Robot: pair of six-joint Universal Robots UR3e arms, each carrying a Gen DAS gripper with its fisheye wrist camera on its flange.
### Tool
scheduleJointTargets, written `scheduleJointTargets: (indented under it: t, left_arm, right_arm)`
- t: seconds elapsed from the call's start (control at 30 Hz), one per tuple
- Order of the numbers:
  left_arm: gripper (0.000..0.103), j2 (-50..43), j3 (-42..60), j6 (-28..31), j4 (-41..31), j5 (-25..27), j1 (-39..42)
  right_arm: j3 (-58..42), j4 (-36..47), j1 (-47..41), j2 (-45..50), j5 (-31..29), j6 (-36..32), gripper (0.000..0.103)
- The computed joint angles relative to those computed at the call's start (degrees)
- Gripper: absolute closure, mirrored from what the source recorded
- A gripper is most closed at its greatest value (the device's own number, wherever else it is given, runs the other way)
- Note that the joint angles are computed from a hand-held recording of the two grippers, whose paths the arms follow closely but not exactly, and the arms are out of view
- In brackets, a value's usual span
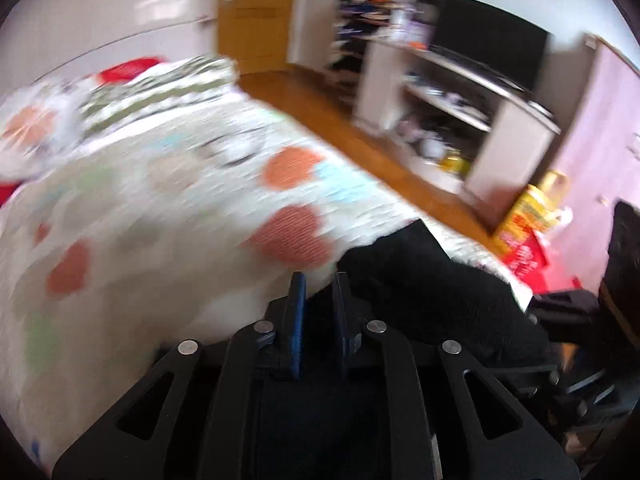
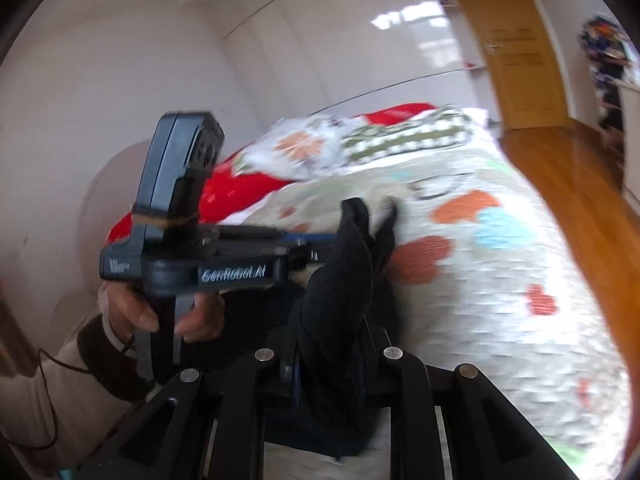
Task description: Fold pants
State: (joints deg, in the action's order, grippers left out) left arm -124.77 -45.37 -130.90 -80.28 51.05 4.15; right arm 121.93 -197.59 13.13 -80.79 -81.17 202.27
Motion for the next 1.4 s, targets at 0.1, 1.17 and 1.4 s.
scheduleJointTargets:
  t: [0.1, 1.17, 1.4]
  left_arm:
    - [0.073, 2.53, -5.62, -1.49, 0.88, 1.56, 4.6]
    - [0.041, 21.43, -52.29, -16.84, 35.37, 11.36, 8.65]
    - [0.041, 23.97, -53.6, -17.28, 35.25, 12.21, 10.39]
  right_arm:
    - [-11.25, 1.17, 7.38, 11.25, -5.19, 1.47, 0.082]
    - [-24.9, 23.34, 6.73, 20.91, -17.2, -1.2, 0.043]
    - [-17.27, 22.06, 7.06, 12.92, -18.29, 0.09, 0.043]
